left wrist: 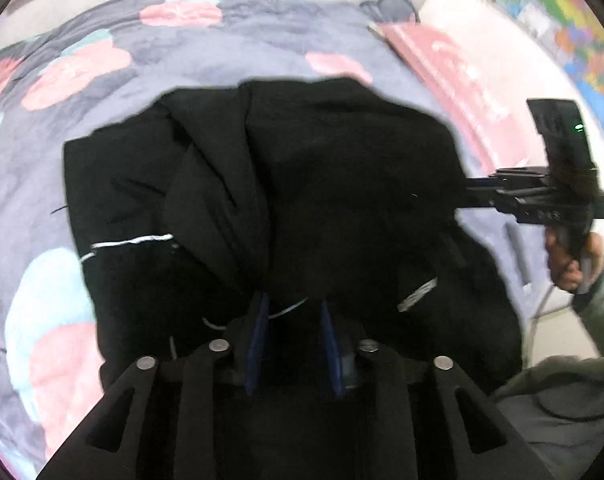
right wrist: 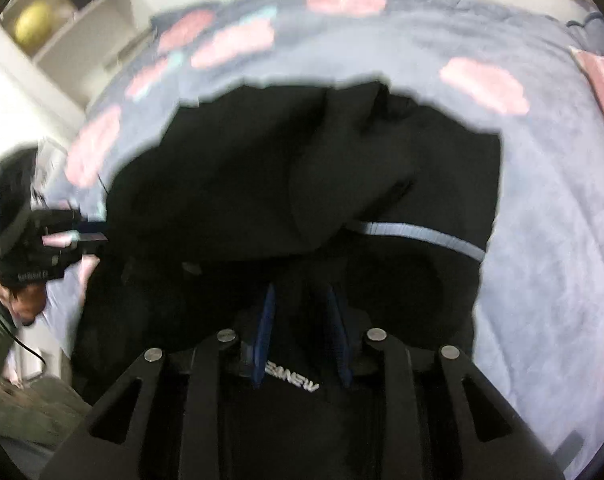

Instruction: Fold large clothes

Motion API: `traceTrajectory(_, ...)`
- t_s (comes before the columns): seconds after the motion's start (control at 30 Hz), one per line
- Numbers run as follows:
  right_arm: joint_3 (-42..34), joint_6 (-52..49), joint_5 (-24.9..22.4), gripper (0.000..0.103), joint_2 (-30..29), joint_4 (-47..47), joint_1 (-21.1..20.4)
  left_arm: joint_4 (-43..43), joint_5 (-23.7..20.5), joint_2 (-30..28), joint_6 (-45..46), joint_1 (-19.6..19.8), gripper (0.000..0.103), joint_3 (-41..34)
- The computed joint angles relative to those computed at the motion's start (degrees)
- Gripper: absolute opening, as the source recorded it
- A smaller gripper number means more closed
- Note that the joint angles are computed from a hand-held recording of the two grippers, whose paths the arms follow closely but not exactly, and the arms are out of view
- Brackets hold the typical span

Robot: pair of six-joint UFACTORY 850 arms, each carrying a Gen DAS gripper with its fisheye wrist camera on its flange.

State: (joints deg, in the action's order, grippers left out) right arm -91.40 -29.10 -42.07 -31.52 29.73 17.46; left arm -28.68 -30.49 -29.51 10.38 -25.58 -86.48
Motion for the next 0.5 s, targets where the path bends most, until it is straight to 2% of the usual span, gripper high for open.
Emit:
traceTrajectory(0.13, -6.8, -2.43, 0.75, 0.042, -1.24, 4.97, 0.4, -9.4, 4.62, 2.73, 7.3, 2.15, 0.04, -0.74)
traceTrajectory(0.17, -9.26, -3.2, 0.73, 0.051, -2.45, 6.88, 0.9, -12.72, 5.29, 2.62, 9.78, 2.43, 0.04, -1.36)
traceTrajectory(0.2, -10.99, -3.1, 0.75, 0.057, -3.49, 7.52, 1.34, -17.28, 5.28, 1.66, 13.1, 3.0, 0.04, -2.74)
traceTrajectory(0.27, -15.64, 0.76, 0.01, 0.057, -6.79, 4.19, 2.99, -24.36, 3.21, -2.32, 16.73, 3.66, 0.04, -7.38)
traceTrajectory(0.37, -24.34, 10.83, -5.84, 0.057, -15.2, -10.1, 5.76, -21.57, -1.86, -8.89, 12.17, 3.66, 0.04, -13.75)
traceTrajectory(0.4, -24.51, 11.92, -7.46, 0.057, -16.52, -12.49, 6.22, -20.45, -3.58, -10.33, 10.91, 3.5, 0.04, -14.35)
traceTrajectory(0.47, -22.53, 13.59, -9.74, 0.057, -18.84, -14.81, 6.22, -11.86, -7.92, -14.92, 3.15, 2.65, 0.04, -17.63)
traceTrajectory(0.5, -21.65, 13.42, -9.37, 0.057, -19.47, -14.03, 5.78, -8.59, -10.14, -16.94, 0.35, 2.15, 0.04, -19.05)
